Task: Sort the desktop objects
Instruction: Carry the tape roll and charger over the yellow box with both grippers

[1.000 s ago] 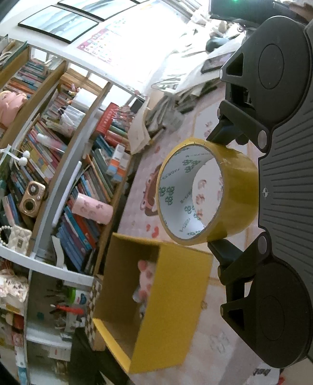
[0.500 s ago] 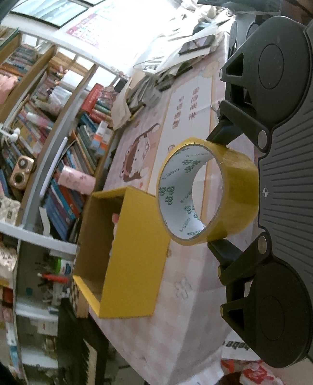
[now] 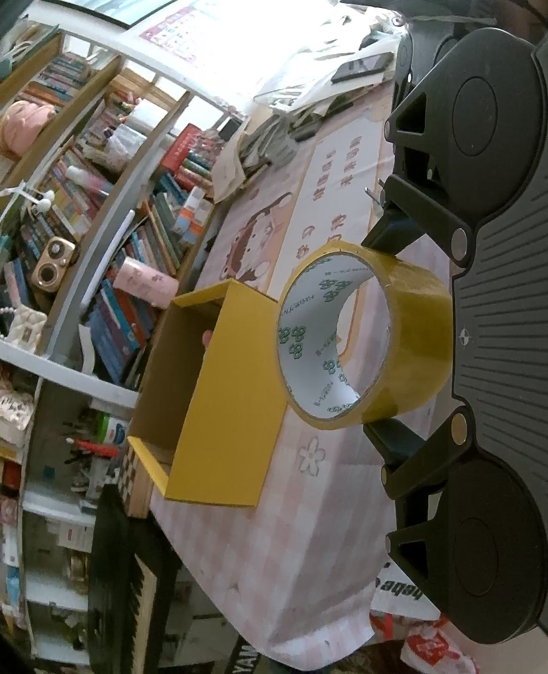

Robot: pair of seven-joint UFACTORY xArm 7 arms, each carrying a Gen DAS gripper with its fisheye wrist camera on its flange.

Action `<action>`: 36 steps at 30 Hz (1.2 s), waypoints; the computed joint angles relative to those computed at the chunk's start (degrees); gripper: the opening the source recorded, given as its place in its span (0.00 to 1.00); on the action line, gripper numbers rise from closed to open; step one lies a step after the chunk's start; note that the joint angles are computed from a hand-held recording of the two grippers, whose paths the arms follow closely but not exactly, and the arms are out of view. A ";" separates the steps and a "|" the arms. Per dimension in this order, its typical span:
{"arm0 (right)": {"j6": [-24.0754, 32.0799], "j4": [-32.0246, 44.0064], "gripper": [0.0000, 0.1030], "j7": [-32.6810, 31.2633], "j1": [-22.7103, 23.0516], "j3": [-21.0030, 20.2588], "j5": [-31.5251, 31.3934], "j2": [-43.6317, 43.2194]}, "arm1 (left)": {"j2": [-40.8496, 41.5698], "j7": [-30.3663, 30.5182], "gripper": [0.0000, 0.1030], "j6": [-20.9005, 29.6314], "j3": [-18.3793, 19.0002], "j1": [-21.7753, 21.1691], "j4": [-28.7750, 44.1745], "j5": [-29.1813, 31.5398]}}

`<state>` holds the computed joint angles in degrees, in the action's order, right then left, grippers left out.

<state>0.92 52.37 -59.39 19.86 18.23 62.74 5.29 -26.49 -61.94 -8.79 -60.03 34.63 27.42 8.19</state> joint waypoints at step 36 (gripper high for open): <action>7.23 9.04 0.24 -4.04 -1.94 1.85 -3.00 6.54 | -3.48 -11.54 0.82 6.78 2.68 0.57 0.64 8.58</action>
